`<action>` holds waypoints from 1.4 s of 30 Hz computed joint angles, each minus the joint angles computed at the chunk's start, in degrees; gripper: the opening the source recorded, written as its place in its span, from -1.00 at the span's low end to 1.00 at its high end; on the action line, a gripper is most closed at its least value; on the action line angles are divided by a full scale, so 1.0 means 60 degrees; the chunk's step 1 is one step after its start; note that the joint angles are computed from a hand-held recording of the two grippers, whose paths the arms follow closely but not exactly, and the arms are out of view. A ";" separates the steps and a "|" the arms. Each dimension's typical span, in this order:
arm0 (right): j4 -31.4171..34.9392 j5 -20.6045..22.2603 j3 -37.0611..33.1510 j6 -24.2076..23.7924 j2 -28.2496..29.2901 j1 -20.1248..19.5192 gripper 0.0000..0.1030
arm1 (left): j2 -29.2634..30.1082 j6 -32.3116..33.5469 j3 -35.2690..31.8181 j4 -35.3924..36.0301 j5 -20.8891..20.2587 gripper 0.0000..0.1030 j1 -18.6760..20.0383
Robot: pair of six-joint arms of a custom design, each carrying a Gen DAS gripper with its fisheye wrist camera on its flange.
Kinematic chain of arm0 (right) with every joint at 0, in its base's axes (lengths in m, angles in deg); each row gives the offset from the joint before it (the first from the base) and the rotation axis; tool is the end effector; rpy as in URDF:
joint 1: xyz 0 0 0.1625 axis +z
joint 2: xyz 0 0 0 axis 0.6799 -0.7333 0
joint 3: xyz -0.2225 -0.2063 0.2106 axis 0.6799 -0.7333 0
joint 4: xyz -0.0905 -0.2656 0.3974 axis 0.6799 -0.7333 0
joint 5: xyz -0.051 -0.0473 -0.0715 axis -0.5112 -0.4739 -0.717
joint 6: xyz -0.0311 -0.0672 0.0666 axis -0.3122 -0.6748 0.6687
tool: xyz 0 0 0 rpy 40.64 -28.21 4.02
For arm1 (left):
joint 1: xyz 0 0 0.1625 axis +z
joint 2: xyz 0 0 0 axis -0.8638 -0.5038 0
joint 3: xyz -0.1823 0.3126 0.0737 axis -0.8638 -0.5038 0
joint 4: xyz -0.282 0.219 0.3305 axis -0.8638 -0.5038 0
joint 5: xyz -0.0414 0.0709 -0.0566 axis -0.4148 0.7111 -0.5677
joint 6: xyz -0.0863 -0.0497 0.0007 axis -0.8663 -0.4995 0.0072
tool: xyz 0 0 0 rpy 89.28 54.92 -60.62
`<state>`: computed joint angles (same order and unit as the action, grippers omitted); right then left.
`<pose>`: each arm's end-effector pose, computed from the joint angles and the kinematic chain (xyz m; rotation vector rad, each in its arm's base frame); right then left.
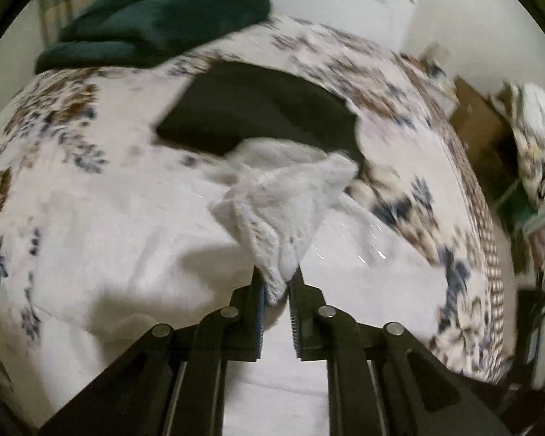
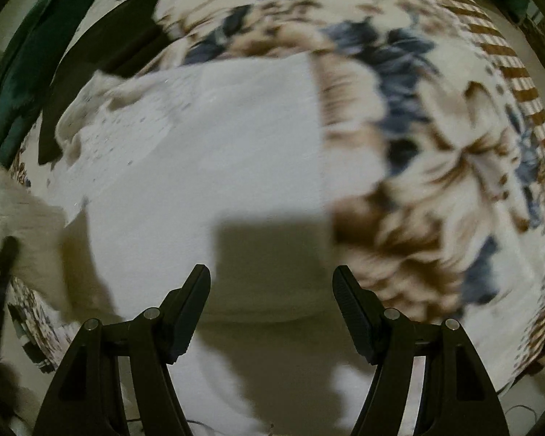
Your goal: Fold small clothes
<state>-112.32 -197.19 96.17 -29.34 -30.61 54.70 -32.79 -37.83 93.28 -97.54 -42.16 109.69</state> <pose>0.1718 -0.7025 0.3566 -0.4083 -2.5407 0.2414 -0.3672 -0.7595 0.2331 0.0339 2.4124 -0.7174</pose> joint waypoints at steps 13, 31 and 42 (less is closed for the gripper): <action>-0.0150 0.2017 -0.1596 -0.0632 0.0873 -0.0170 0.43 | -0.1832 -0.3563 0.1761 0.3313 0.1916 0.72 -0.0199; -0.0673 -0.0339 -0.2388 -0.1002 0.2600 0.0812 -0.86 | -0.2990 -0.8121 0.1508 0.8358 0.2360 0.72 0.0573; 0.0959 -0.1133 -0.3225 -0.0926 0.2781 0.0266 -0.83 | -0.1549 -0.5046 -0.0047 0.6283 0.2770 0.72 0.1490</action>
<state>-106.57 -203.99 76.82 -34.89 -13.92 56.29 -42.08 -68.11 93.00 -59.85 -25.54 118.63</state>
